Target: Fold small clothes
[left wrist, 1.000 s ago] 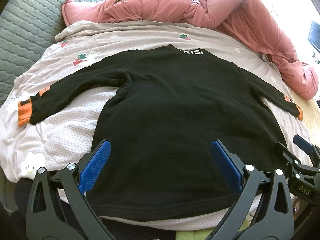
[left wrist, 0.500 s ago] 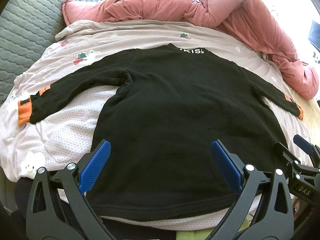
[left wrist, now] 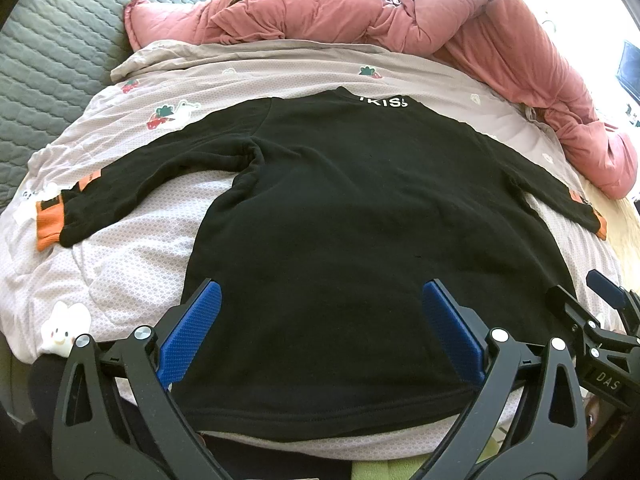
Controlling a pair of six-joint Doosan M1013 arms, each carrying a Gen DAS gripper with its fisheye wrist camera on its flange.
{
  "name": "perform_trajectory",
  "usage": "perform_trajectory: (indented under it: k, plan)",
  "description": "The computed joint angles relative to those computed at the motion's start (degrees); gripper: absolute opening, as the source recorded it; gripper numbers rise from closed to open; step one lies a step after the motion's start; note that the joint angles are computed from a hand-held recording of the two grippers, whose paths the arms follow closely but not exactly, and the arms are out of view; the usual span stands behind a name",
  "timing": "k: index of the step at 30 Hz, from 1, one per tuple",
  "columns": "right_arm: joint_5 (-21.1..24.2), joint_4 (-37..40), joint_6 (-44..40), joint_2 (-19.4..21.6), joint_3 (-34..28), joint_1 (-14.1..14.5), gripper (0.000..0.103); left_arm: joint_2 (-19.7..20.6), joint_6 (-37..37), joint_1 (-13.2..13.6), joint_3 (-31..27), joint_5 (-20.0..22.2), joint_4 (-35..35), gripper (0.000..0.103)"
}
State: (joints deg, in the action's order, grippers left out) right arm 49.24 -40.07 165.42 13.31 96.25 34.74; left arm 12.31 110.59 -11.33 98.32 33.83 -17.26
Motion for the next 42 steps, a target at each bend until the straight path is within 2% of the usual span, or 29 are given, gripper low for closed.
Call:
perform_trajectory:
  k: [11,16,31,42]
  plan:
    - [-0.5,-0.67,0.85,-0.09,0.33,0.0,0.099,0.12,0.23,0.09,0.27,-0.25,-0.18,0.095]
    - [-0.67,-0.74,1.29,-0.17,0.32,-0.68,0.099,0.75,0.54,-0.33,-0.7,1.09,0.13,0.095]
    - [0.33,-1.06,3.42,-0.75,0.53,-5.3,0.099,3.99,-1.98,-3.1,-5.99,1.79,2.75,0.095]
    - [2.08,-1.97,6.97,-1.83,1.93,-9.51,0.099,7.02,-5.01,-3.68,-10.96,2.61,2.71,0.095]
